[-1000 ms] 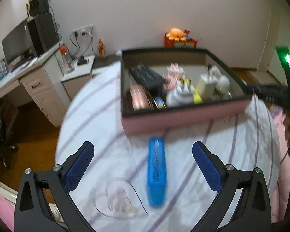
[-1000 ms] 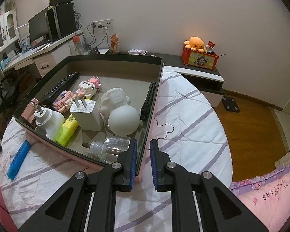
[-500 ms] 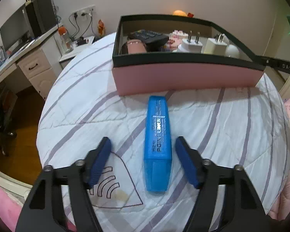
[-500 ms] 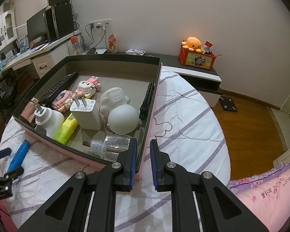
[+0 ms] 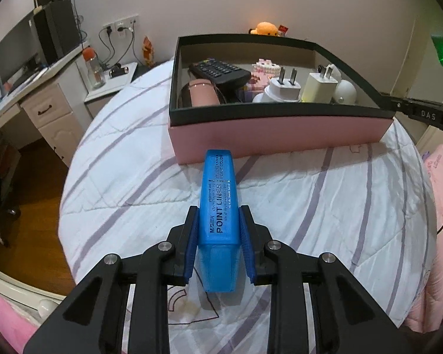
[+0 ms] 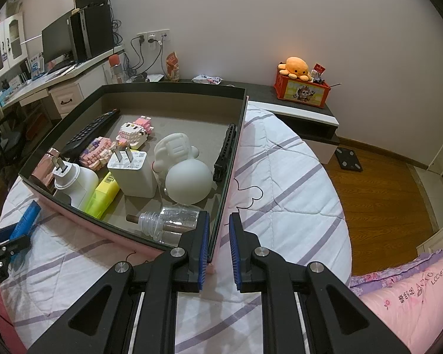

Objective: Organize rigid objects
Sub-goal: 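Move the left tool to the blue highlighter and grasp it, then lift the blue highlighter with the left tool and carry it over the box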

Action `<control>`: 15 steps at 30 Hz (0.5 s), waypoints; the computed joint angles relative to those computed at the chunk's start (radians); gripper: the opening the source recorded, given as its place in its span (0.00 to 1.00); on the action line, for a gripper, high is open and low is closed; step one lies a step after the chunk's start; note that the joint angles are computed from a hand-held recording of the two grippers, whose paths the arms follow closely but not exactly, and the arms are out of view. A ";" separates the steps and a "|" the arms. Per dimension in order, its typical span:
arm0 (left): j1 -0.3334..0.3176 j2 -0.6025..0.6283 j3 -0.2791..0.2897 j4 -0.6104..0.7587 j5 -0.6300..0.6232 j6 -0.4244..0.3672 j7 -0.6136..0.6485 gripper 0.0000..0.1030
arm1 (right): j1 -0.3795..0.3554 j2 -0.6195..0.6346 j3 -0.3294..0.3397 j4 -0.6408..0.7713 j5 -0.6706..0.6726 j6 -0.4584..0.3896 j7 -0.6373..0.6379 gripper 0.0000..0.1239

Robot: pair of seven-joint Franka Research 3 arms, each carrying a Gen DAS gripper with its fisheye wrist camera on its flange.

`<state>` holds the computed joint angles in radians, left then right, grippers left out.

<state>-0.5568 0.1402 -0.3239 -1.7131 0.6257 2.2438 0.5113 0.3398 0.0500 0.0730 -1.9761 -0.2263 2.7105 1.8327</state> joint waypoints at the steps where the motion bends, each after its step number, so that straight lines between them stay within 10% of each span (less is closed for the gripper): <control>1: -0.001 -0.005 0.000 -0.002 0.004 0.003 -0.003 0.26 | 0.000 -0.001 0.000 -0.001 0.002 0.000 -0.001 0.11; 15: -0.013 -0.005 -0.006 0.103 0.082 -0.051 0.069 0.26 | -0.002 -0.004 0.002 -0.005 0.026 0.004 -0.017 0.11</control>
